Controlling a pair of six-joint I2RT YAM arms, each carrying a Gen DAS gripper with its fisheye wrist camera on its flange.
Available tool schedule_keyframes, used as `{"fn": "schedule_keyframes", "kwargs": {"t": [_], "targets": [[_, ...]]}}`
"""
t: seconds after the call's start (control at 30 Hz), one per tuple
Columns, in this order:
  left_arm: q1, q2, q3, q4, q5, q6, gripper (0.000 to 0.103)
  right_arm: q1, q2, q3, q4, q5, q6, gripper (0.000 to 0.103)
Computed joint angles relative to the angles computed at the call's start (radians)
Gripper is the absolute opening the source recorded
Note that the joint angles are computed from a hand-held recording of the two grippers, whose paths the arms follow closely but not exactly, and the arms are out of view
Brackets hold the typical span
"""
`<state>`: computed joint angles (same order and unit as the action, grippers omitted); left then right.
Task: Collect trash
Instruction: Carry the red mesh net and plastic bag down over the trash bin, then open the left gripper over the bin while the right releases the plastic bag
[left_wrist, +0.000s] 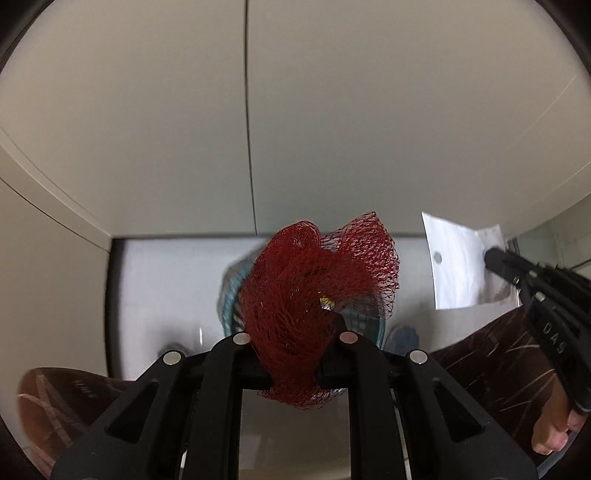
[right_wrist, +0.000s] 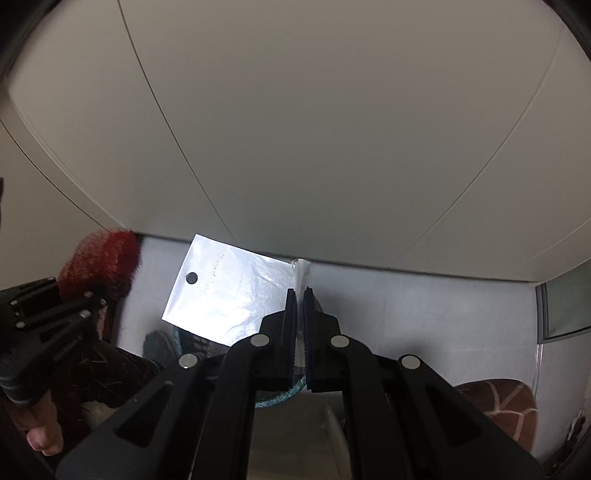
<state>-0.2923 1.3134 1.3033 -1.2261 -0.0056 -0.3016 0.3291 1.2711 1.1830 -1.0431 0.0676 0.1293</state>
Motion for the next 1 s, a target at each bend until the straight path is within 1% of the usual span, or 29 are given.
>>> {"fn": "schedule_keyframes", "kwargs": {"t": [0.13, 0.2, 0.3, 0.37, 0.4, 0.43, 0.47, 0.53, 0.6, 0.63, 0.73, 0.8, 0.93, 1.0], "targets": [[0.021, 0.07, -0.118, 0.087, 0.024, 0.051, 0.013, -0.018, 0.063, -0.053, 0.054, -0.008, -0.007, 0.003], [0.01, 0.107, -0.167, 0.133, 0.035, 0.047, 0.014, -0.036, 0.09, -0.073, 0.075, -0.013, -0.016, 0.003], [0.014, 0.147, -0.222, 0.176, 0.058, 0.073, 0.015, -0.054, 0.125, -0.101, 0.103, -0.018, -0.028, 0.003], [-0.014, 0.158, -0.249, 0.199, 0.065, 0.059, 0.02, -0.062, 0.144, -0.122, 0.121, -0.021, -0.033, 0.003], [-0.013, 0.163, -0.262, 0.212, 0.075, 0.065, 0.021, -0.065, 0.166, -0.107, 0.12, -0.022, -0.036, 0.003], [-0.01, 0.167, -0.276, 0.225, 0.085, 0.072, 0.024, -0.085, 0.18, -0.107, 0.125, -0.029, -0.055, 0.003], [0.0, 0.166, -0.287, 0.23, 0.088, 0.084, 0.03, -0.091, 0.191, -0.114, 0.132, -0.031, -0.061, 0.003], [-0.001, 0.171, -0.308, 0.25, 0.074, 0.089, 0.036, -0.092, 0.228, -0.099, 0.141, -0.029, -0.059, 0.003], [-0.03, 0.181, -0.298, 0.252, 0.056, 0.064, 0.042, -0.104, 0.243, -0.109, 0.154, -0.036, -0.06, 0.003], [-0.032, 0.176, -0.302, 0.258, 0.048, 0.061, 0.048, -0.091, 0.256, -0.107, 0.157, -0.032, -0.044, 0.003], [-0.036, 0.156, -0.307, 0.262, 0.039, 0.062, 0.054, -0.098, 0.285, -0.111, 0.168, -0.03, -0.052, 0.003], [-0.03, 0.148, -0.299, 0.255, 0.054, 0.064, 0.06, -0.138, 0.284, -0.14, 0.192, -0.04, -0.101, 0.003], [-0.007, 0.152, -0.304, 0.255, 0.085, 0.073, 0.07, -0.129, 0.321, -0.16, 0.218, -0.041, -0.096, 0.003], [0.0, 0.158, -0.31, 0.26, 0.093, 0.077, 0.073, -0.129, 0.335, -0.162, 0.222, -0.041, -0.093, 0.003]]}}
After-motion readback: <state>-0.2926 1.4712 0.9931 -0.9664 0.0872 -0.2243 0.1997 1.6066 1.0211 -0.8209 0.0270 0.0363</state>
